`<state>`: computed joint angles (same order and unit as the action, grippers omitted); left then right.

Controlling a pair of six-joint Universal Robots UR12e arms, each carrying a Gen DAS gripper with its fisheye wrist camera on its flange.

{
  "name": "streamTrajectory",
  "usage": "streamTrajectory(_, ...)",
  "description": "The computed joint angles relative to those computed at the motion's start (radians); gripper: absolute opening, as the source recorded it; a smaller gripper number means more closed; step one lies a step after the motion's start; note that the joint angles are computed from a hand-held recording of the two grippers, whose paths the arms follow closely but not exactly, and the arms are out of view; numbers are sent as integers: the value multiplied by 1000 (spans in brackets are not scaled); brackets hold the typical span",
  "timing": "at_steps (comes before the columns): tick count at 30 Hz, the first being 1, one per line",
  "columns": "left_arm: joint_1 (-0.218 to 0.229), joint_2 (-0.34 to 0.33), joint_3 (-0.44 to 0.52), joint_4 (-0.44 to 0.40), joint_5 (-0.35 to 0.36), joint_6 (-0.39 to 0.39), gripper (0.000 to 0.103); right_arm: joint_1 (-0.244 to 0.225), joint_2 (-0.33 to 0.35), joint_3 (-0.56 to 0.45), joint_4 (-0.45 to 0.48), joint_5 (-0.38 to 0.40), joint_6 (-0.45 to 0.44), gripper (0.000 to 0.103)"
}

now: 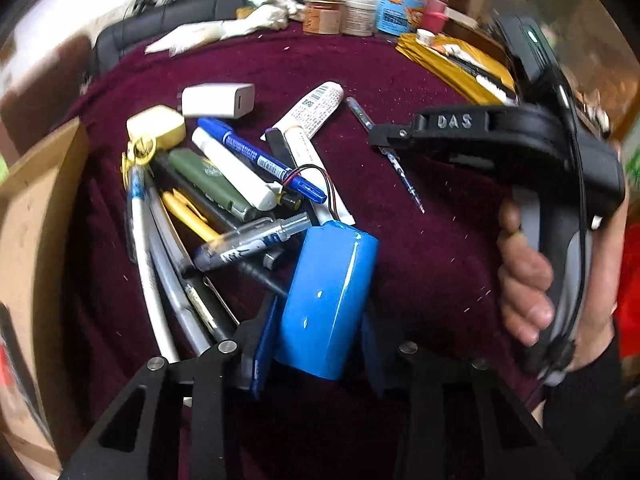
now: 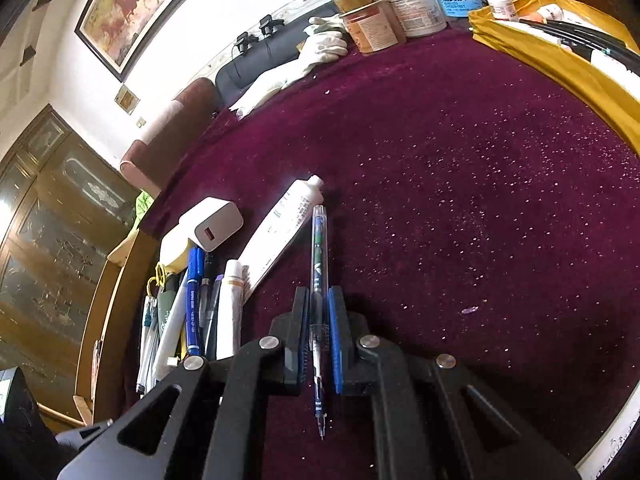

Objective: Organize rigid objects
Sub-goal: 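Grasp the blue battery pack with left gripper while right grasps clear pen, then carry battery pack and clear pen into the cardboard tray and release both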

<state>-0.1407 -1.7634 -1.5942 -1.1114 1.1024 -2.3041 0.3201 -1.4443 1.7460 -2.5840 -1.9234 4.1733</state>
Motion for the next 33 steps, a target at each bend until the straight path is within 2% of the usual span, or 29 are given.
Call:
streamTrajectory(2,6,-12,19,-38,-30,-62,40,4,-4,4,-7,-24,14,9)
streamTrajectory(7,8,-8,18,-36,-41,-94,38,14,-11,19,-67,-56,19,9)
streamTrajectory(11,18,16,4,-13,-82,-142,36,23,-6,16,-109,-68,-29,9)
streamTrajectory(14,19,22,12,-43,-108,-156,34,26,-3,14,-132,-58,-54,9)
streamTrajectory(16,11,27,-2,3,-105,-177,34,24,-3,16,-145,-45,-57,9)
streamTrajectory(18,-7,23,-14,66,-61,-215,33,21,-6,20,-146,-33,-50,9)
streamTrajectory(21,-19,10,0,36,-52,-217,33,6,-12,33,-156,12,-24,9)
streamTrajectory(23,-31,12,-9,67,-33,-225,33,2,-13,35,-157,25,-17,9)
streamTrajectory(25,-32,13,-9,64,-36,-225,33,0,-11,31,-148,28,-19,9)
streamTrajectory(33,19,25,1,-6,-140,-216,32,0,-3,26,-165,26,-59,9)
